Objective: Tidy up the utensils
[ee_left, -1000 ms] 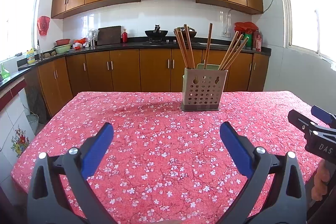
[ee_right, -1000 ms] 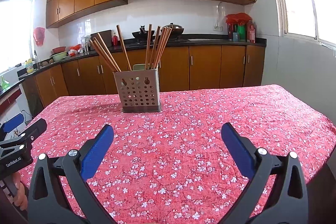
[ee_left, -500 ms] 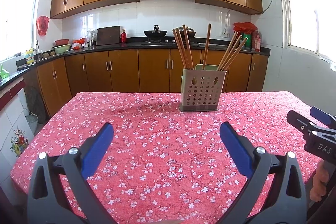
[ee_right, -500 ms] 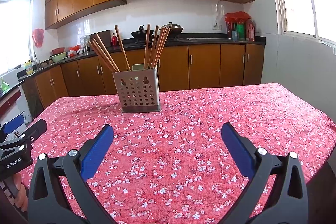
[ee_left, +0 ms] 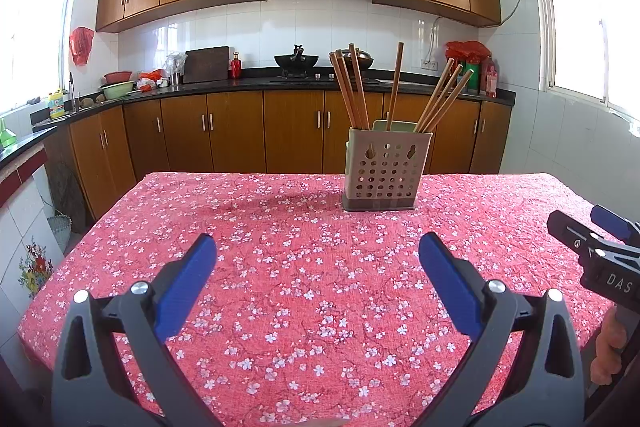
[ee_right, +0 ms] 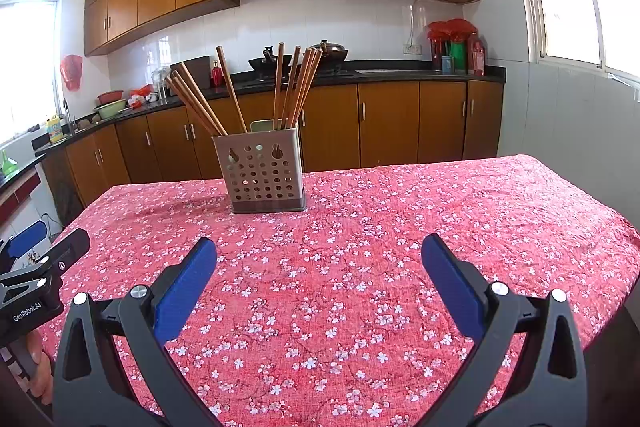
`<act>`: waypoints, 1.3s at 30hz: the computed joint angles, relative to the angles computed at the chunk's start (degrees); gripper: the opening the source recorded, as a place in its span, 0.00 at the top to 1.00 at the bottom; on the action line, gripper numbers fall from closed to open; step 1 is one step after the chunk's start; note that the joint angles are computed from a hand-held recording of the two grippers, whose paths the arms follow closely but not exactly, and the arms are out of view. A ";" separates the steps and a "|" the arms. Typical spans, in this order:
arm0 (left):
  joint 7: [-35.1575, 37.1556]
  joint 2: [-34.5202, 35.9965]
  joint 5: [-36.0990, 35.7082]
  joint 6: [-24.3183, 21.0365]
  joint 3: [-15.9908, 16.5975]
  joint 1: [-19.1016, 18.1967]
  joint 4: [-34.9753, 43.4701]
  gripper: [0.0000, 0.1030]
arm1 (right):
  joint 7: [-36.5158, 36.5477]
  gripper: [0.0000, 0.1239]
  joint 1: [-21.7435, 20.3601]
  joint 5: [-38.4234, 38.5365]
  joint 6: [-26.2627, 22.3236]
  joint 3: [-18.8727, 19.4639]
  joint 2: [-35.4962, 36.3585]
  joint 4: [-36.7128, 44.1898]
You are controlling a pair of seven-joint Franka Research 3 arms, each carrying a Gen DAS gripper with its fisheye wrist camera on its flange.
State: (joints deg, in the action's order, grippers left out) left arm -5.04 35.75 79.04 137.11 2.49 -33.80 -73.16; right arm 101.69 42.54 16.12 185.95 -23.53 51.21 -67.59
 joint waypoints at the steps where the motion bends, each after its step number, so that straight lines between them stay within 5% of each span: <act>1: 0.05 0.04 -0.05 -0.02 -0.01 0.01 0.05 0.04 | 0.04 0.18 0.05 0.05 -0.04 -0.07 0.01 0.02; 39: -0.30 0.03 0.01 0.10 -0.01 0.12 -0.31 0.04 | 0.20 0.18 -0.05 -0.21 -0.17 0.09 -0.21 -0.13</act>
